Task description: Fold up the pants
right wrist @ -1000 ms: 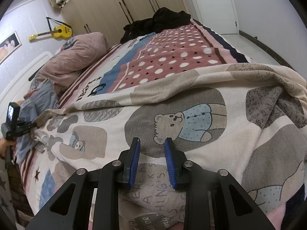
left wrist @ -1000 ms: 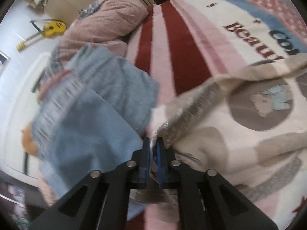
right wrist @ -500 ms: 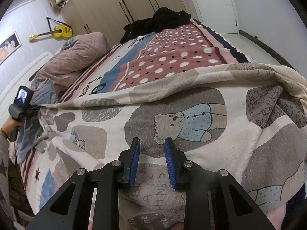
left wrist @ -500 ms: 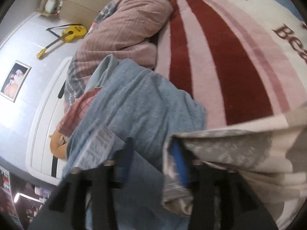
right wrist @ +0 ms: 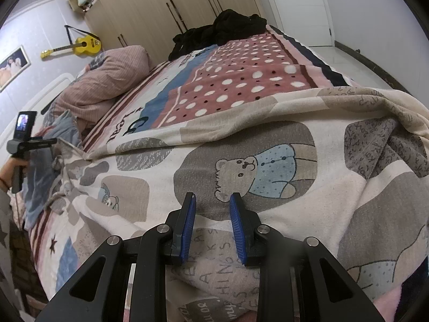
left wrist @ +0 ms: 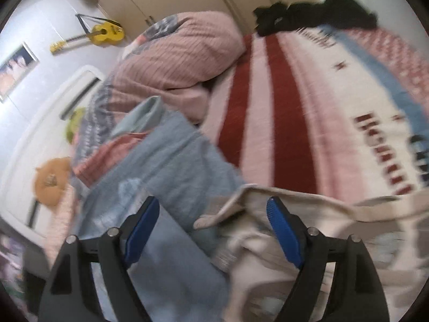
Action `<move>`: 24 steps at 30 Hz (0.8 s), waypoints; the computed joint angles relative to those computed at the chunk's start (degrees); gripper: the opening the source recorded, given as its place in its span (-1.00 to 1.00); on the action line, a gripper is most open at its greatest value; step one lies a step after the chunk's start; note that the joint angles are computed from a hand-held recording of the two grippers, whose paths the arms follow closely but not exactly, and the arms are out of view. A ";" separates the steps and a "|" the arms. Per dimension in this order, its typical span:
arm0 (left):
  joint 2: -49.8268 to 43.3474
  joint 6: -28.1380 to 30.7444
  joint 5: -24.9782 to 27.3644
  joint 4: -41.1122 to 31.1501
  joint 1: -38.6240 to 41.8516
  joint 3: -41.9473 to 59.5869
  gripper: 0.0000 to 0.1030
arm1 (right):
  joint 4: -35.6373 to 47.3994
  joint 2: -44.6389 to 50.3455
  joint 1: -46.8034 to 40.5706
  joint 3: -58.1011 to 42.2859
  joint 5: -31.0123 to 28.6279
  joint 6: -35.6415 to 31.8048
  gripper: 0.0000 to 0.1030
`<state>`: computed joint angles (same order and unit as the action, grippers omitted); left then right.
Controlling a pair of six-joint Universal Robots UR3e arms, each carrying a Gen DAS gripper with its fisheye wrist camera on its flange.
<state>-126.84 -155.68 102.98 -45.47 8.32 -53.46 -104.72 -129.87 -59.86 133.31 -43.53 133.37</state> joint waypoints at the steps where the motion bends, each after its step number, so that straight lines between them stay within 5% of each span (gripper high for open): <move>1: 3.17 -0.75 -4.17 -0.72 1.11 -3.67 0.55 | 0.13 -0.02 -0.07 -0.02 0.03 -0.10 -0.58; 7: 11.86 -4.36 -17.32 -6.18 5.85 -18.13 0.55 | -0.28 0.00 0.18 0.35 0.43 0.37 -0.58; 16: 3.08 -9.73 -18.44 2.12 6.49 -18.83 0.25 | 0.55 -0.06 -0.31 0.20 0.58 -0.39 -0.58; 20: 0.55 -11.77 -18.41 7.08 5.99 -16.94 -0.18 | 0.98 -0.04 -0.63 0.12 0.74 -0.84 -0.58; 22: 0.94 -11.52 -16.99 9.01 5.35 -17.91 -0.90 | 0.89 -0.10 -0.59 0.19 0.75 -0.79 -0.58; 24: 2.26 -9.94 -12.89 12.96 3.81 -20.75 -0.95 | 1.00 -0.03 -0.70 0.14 0.78 -0.95 -0.58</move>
<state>-124.59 -165.62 90.10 -32.51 12.13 -74.21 -103.72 -129.89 -60.56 133.45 -42.76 132.42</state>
